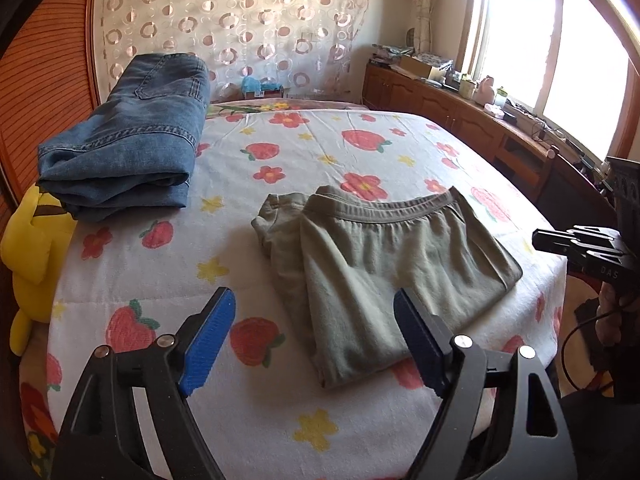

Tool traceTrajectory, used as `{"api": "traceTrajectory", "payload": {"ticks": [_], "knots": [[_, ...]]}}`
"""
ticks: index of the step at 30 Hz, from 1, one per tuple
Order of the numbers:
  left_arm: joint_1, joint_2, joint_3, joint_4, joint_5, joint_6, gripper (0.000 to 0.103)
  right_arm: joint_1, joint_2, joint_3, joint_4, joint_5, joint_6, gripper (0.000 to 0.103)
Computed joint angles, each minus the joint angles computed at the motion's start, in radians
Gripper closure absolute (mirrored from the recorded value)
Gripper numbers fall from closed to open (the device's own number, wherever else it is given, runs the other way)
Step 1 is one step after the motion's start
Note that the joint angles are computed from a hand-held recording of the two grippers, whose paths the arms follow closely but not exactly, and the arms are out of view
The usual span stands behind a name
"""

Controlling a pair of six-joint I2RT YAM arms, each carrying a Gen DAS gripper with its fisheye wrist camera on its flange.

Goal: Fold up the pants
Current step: 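Open both grippers and lift them off the folded pants, then grasp the folded sweatpants waistband edge with both grippers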

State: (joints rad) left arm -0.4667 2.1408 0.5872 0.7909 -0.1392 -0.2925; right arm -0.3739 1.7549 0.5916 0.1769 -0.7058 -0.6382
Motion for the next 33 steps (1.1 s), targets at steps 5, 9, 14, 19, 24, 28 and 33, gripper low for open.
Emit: {"api": "traceTrajectory", "payload": {"ticks": [5,9,14,19,24,28,33], "knots": [[0.018,0.036,0.063,-0.044,0.015,0.003,0.021,0.033,0.026,0.016,0.031,0.026,0.031,0.085],[0.024,0.056,0.103,-0.062,0.025,-0.002,0.021,0.079,0.06,0.042,0.061,0.069,0.063,0.064],[0.039,0.086,0.165,-0.105,0.046,0.007,0.021,0.135,0.133,0.099,0.09,0.109,0.111,0.056],[0.057,0.107,0.223,-0.148,0.054,0.011,0.021,0.177,0.201,0.157,0.116,0.139,0.16,0.056],[0.065,0.117,0.254,-0.168,0.062,0.011,0.021,0.213,0.251,0.203,0.131,0.175,0.201,0.056],[0.07,0.126,0.27,-0.18,0.062,0.01,0.021,0.231,0.27,0.22,0.144,0.194,0.213,0.056],[0.087,0.146,0.292,-0.192,0.08,0.001,0.021,0.244,0.282,0.223,0.167,0.214,0.218,0.056]]}}
